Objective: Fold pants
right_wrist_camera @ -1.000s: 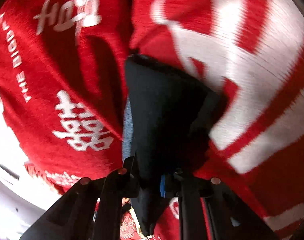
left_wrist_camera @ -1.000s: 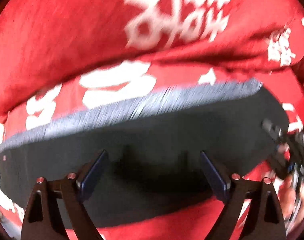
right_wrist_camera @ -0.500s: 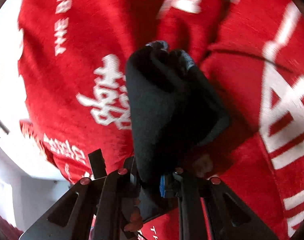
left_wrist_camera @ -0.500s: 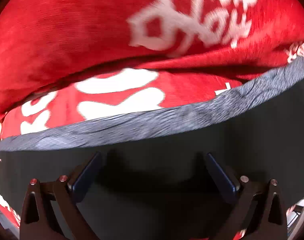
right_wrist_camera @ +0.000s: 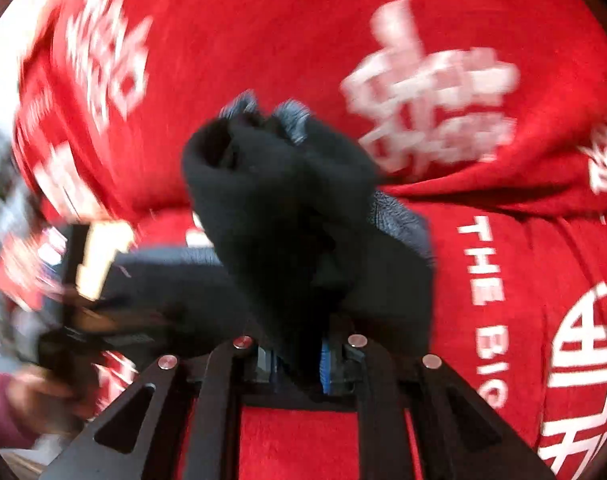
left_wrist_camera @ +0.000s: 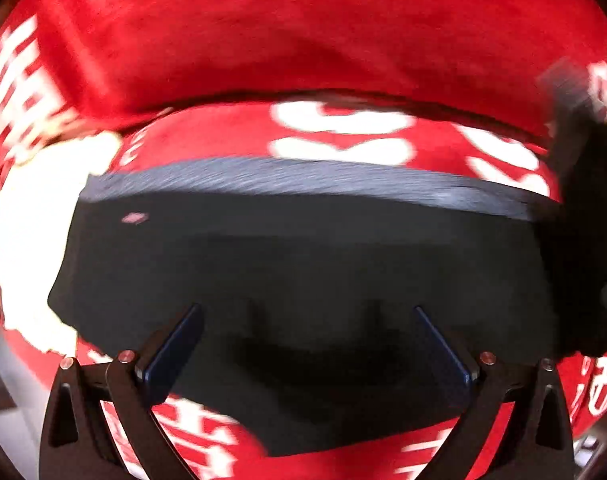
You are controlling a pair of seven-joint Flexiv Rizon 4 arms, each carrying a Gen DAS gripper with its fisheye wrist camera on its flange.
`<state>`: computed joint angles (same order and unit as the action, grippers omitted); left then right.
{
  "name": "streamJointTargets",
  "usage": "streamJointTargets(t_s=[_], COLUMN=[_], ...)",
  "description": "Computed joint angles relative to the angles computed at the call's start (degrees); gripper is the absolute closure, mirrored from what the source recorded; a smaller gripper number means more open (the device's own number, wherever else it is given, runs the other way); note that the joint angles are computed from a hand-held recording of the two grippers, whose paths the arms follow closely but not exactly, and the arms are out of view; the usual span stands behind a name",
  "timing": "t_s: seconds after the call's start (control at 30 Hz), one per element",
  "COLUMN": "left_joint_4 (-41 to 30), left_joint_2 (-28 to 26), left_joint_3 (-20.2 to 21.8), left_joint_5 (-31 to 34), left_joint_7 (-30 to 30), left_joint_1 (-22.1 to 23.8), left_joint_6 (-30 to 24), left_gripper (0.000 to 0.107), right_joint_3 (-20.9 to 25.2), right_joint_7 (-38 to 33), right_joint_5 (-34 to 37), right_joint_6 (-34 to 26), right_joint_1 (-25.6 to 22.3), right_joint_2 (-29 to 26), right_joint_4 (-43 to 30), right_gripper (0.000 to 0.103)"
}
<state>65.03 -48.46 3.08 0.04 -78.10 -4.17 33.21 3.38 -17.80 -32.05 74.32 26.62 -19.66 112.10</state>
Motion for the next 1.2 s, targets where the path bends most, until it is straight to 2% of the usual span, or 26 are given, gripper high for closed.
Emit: streamJointTargets(t_s=[0.07, 0.17, 0.2, 0.23, 0.3, 0.4, 0.43, 0.47, 0.5, 0.57, 0.67, 0.7, 0.73, 0.83, 0.87, 0.93, 0.97, 1.1, 1.17, 1.2], left_joint_4=[1.51, 1.85, 1.95, 2.06, 1.54, 0.15, -0.20, -0.43, -1.47, -1.84, -2.77, -3.38, -4.30, -8.71, -10.01, -11.41, -11.40, -12.50, -13.66, -14.29], left_joint_2=[0.80, 0.95, 0.99, 1.13, 1.16, 0.93, 1.03, 1.17, 0.43, 0.55, -0.02, -0.38, -0.86, -3.53, -4.38, -5.35, -5.48, -6.41, -7.43, -7.87], left_joint_3=[0.13, 0.06, 0.01, -0.24, -0.66, -1.83, -2.81, -4.01, -4.88, -6.31, -7.93, -8.27, -8.22, -7.21, -6.63, -6.47, -6.32, -6.29, -6.06, -5.72], left_joint_5=[-0.63, -0.91, -1.13, -1.80, -3.23, -5.24, -6.49, -8.03, -9.07, -11.18, -14.12, -14.78, -14.95, -13.63, -13.08, -13.46, -13.49, -13.64, -13.05, -12.62], left_joint_7=[0.50, 2.00, 2.23, 2.63, 3.62, 6.22, 7.90, 9.92, 10.82, 13.99, 17.17, 17.82, 18.21, 18.29, 17.46, 16.10, 15.55, 14.29, 13.82, 13.14], left_joint_1=[1.56, 2.78, 3.14, 3.84, 5.32, 6.90, 7.55, 8.23, 7.75, 7.91, 7.14, 6.59, 5.98, 3.59, 2.95, 2.89, 2.87, 2.83, 2.39, 2.18], left_joint_6=[0.25, 0.58, 1.15, 1.29, 0.59, -1.07, -2.53, -4.31, -5.72, -8.54, -11.53, -12.33, -13.05, -17.36, -18.46, -20.65, -20.52, -20.94, -21.45, -21.87], left_gripper=[0.004, 0.004, 0.004, 0.004, 0.004, 0.004, 0.004, 0.004, 0.004, 0.004, 0.004, 0.006, 0.008, 0.013, 0.019, 0.020, 0.020, 0.020, 0.020, 0.020], right_joint_3=[3.01, 1.39, 0.81, 1.09, 2.41, 5.00, 4.99, 3.12, 2.60, -0.70, -10.22, -11.80, -11.53, -7.56, -5.81, -4.14, -4.15, -0.90, 1.11, 2.17], right_joint_7=[-3.33, -2.90, -2.55, -2.71, -4.35, -5.31, -4.01, -2.17, 2.11, 16.72, 30.04, 31.98, 32.65, 33.29, 34.13, 33.67, 32.64, 30.31, 30.45, 30.49], right_joint_5=[3.10, -0.01, -1.67, -2.37, -2.28, -1.44, 0.66, 1.71, 3.39, 8.90, 23.42, 25.71, 28.88, 31.61, 32.63, 36.23, 38.50, 40.07, 40.18, 40.98], right_joint_6=[-8.40, -22.58, -27.78, -30.39, -30.32, -22.12, -16.48, -12.41, -6.84, 11.78, 36.04, 40.86, 44.68, 47.25, 47.47, 50.61, 51.73, 55.70, 54.24, 53.64], right_joint_1=[1.45, 7.31, 9.33, 10.44, 10.56, 9.42, 8.84, 9.60, 8.75, 7.92, 15.30, 16.67, 16.70, 13.44, 12.48, 12.80, 13.63, 10.81, 8.91, 8.18], right_joint_2=[-5.17, -8.92, -9.86, -10.41, -9.99, -7.20, -5.13, -4.54, -3.04, -1.19, -4.57, -6.17, -7.98, -10.63, -11.11, -12.38, -12.82, -15.78, -16.97, -16.63], right_joint_4=[-6.87, -13.62, -15.90, -17.31, -17.97, -15.56, -12.79, -11.50, -8.34, 0.89, 9.72, 10.57, 10.70, 9.51, 9.28, 8.72, 8.29, 5.56, 3.50, 3.85], right_gripper=[0.083, 0.076, 0.068, 0.053, 0.040, 0.040, 0.040, 0.040, 0.040, 0.040, 0.040, 0.040, 0.040, 0.040, 0.040, 0.040, 0.040, 0.042, 0.043, 0.050])
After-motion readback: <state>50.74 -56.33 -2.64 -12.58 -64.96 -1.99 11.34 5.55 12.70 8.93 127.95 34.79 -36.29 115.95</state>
